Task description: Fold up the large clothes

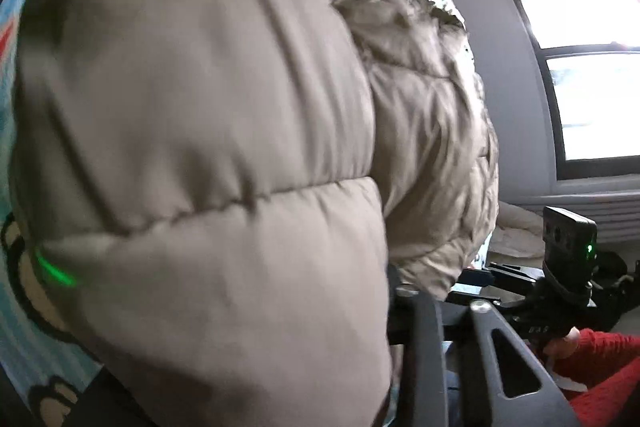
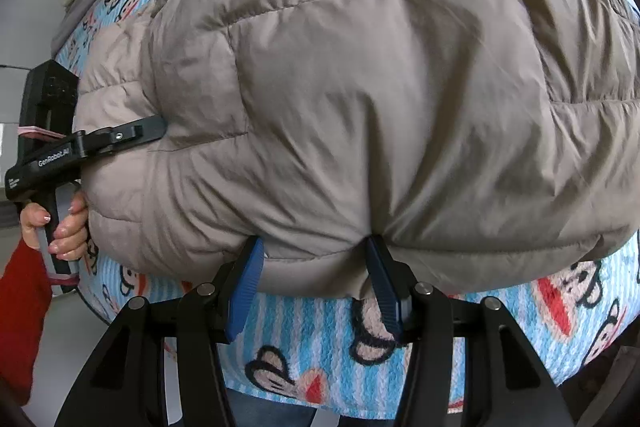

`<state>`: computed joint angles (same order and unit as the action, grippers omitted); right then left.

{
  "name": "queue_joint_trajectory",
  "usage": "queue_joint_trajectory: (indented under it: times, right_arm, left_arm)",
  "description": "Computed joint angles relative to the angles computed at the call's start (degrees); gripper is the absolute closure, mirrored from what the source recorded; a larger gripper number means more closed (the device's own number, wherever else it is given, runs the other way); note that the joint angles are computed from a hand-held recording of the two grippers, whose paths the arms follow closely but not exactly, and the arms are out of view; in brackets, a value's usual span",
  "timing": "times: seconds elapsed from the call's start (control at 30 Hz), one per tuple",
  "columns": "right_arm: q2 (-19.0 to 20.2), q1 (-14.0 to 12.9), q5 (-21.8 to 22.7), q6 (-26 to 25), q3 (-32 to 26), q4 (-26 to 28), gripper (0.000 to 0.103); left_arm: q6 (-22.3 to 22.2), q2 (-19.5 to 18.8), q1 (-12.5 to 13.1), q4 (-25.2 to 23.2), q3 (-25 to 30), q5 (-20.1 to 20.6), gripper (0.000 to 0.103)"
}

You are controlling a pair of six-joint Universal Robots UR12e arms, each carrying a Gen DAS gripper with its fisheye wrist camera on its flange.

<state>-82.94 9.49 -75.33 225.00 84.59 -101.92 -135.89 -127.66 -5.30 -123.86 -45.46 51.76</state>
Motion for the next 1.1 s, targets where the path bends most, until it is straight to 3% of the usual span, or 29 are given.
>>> queue_joint_trajectory:
  times: [0.07,0.17,0.2,0.27,0.43,0.73,0.87,1.1]
  right_arm:
    - [-0.7,-0.4,0.1,-0.3,0.2,-1.1,0.046]
    - [-1.9,-0.5,-5.5,-0.2,0.3,-3.7,0.049]
    - [-2.5,-0.6,-8.2,0.1,0.7,-5.7,0.065]
    - [-3.0,-1.3,-10.6,0.5,1.3,-7.9,0.084]
    - [-2.3,-3.6,-12.4,-0.2,2.8,-14.9,0.086]
    - [1.3,-6.4,-5.8,2.9,4.7,-22.2,0.086]
    - [1.3,-7.5,-2.5,4.3,6.8,-25.3,0.086]
    - [-0.6,-11.1,7.3,9.1,12.7,-33.9,0.095]
  left_arm:
    - [-0.1,0.2,0.3,-0.7,0.5,-1.4,0.075]
    - [-0.6,0.8,0.8,-1.9,1.0,-4.7,0.075]
    - [-0.4,1.2,1.0,-2.2,0.9,-5.3,0.075]
    - [-0.8,1.4,1.0,-2.7,1.5,-6.1,0.075]
    - [-2.0,0.9,0.4,-4.0,4.3,-6.6,0.075]
    - [-4.1,1.4,-2.4,-5.1,8.7,-7.1,0.075]
    - [-5.5,2.8,-5.0,-2.0,8.9,-4.7,0.075]
    - [-11.4,3.6,-11.0,3.8,10.7,2.7,0.075]
